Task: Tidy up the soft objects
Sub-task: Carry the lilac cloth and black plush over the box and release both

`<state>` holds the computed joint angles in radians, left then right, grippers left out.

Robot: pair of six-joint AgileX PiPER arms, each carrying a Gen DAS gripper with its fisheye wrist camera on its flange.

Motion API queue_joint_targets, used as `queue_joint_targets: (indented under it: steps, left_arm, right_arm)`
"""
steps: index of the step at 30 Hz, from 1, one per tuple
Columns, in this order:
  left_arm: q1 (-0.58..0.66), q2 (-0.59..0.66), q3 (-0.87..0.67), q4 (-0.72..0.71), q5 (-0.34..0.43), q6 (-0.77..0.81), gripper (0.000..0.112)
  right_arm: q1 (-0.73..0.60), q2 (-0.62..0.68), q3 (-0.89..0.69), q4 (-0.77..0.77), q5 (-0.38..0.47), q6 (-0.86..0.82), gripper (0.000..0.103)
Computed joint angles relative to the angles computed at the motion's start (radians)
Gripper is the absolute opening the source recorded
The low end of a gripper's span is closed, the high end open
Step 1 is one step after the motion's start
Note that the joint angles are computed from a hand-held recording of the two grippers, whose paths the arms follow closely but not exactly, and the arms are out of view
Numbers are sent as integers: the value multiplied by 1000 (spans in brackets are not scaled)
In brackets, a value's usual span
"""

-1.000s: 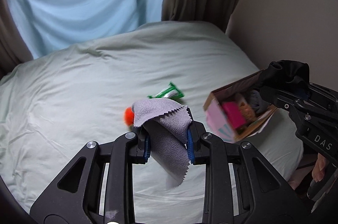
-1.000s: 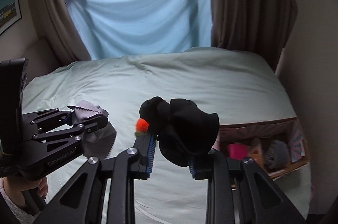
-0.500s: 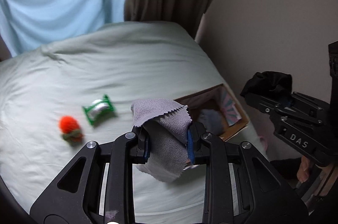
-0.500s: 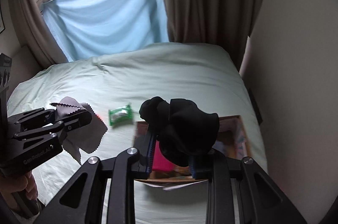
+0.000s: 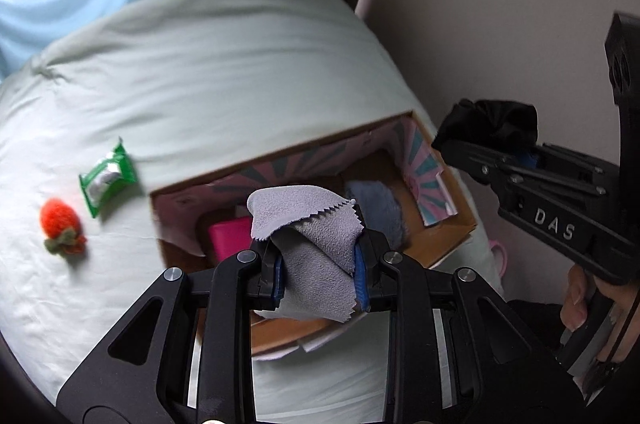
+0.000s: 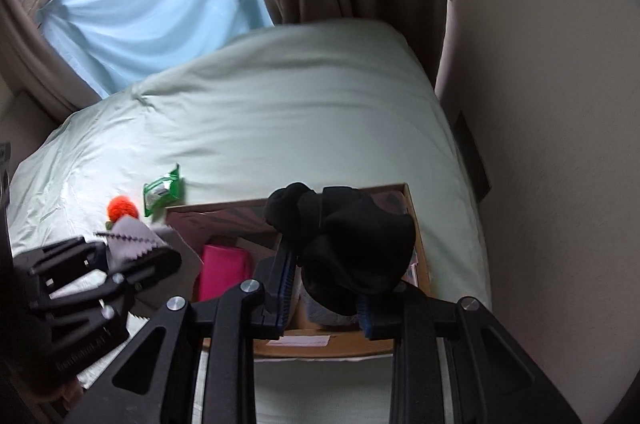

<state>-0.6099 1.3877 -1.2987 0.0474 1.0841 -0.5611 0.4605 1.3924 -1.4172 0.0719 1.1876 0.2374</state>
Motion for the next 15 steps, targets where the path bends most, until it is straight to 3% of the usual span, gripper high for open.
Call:
queue_joint_targets:
  steps: [5, 11, 12, 13, 14, 15]
  left_arm:
    - [17, 117, 7, -42, -55, 38, 23]
    - [33, 208, -5, -49, -69, 18, 23]
    - [44, 228, -12, -68, -61, 30, 24]
    - [54, 238, -15, -81, -51, 41, 31]
    - [62, 249, -14, -96, -42, 51, 42]
    - [65, 253, -13, -102, -39, 56, 88]
  right_arm:
    - [-80, 87, 37, 75, -39, -73, 24]
    - [-138, 174, 66, 156, -55, -153, 25]
    - [-146, 186, 70, 168, -61, -158, 37]
    - [-152, 198, 72, 176, -66, -161, 63]
    - [-158, 209, 73, 187, -69, -162, 79]
    - [-171, 214, 81, 212, -78, -174, 100]
